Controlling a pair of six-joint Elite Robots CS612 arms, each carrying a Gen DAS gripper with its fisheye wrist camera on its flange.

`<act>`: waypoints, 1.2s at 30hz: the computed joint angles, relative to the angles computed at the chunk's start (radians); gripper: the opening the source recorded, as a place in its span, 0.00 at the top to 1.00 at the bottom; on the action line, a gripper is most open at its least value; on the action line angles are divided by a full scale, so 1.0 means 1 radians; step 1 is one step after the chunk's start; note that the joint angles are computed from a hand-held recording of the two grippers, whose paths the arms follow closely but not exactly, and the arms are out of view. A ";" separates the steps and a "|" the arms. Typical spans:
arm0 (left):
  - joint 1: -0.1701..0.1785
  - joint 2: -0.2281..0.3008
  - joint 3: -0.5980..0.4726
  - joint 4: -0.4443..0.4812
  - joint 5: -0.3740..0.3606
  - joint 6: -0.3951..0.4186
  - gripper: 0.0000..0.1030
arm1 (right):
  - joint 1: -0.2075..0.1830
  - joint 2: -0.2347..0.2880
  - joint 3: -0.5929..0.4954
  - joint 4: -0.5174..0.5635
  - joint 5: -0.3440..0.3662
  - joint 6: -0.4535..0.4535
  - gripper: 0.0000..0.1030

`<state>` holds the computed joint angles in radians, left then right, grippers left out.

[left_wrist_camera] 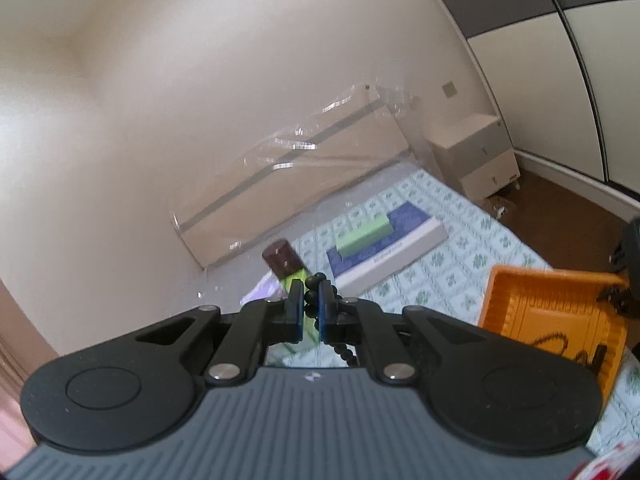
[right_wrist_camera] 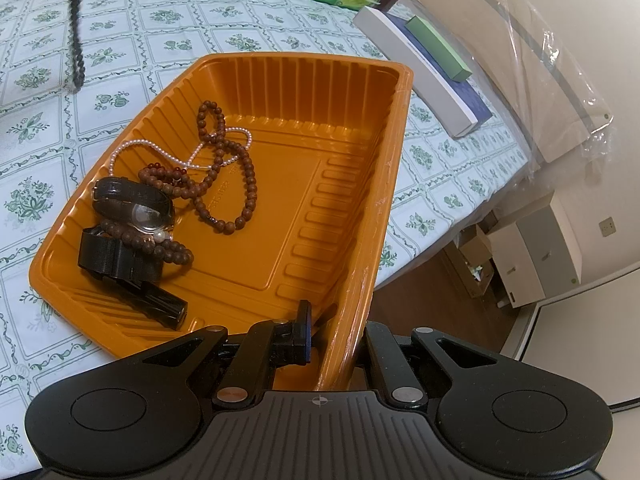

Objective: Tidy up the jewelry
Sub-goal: 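Carry the bead necklace over the tray and lower it in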

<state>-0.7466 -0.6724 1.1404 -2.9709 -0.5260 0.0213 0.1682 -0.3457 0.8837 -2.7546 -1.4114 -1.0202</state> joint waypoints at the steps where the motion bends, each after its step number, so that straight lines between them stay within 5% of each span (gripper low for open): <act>1: 0.000 0.007 -0.016 -0.021 -0.003 0.023 0.94 | 0.000 0.000 0.000 0.000 0.000 0.000 0.95; 8: 0.006 0.076 -0.161 -0.102 -0.055 0.159 0.94 | -0.002 0.002 -0.004 0.006 0.010 -0.003 0.95; 19: 0.017 0.194 -0.391 -0.066 -0.168 0.199 0.94 | -0.007 0.011 -0.024 0.035 0.031 0.003 0.95; 36: 0.049 0.405 -0.728 0.336 -0.383 0.021 0.94 | -0.014 0.021 -0.042 0.057 0.057 0.013 0.94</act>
<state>-0.6974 -0.2670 0.4122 -2.6347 -0.9087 0.0424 0.1540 -0.3246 0.8420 -2.6979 -1.3549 -1.0076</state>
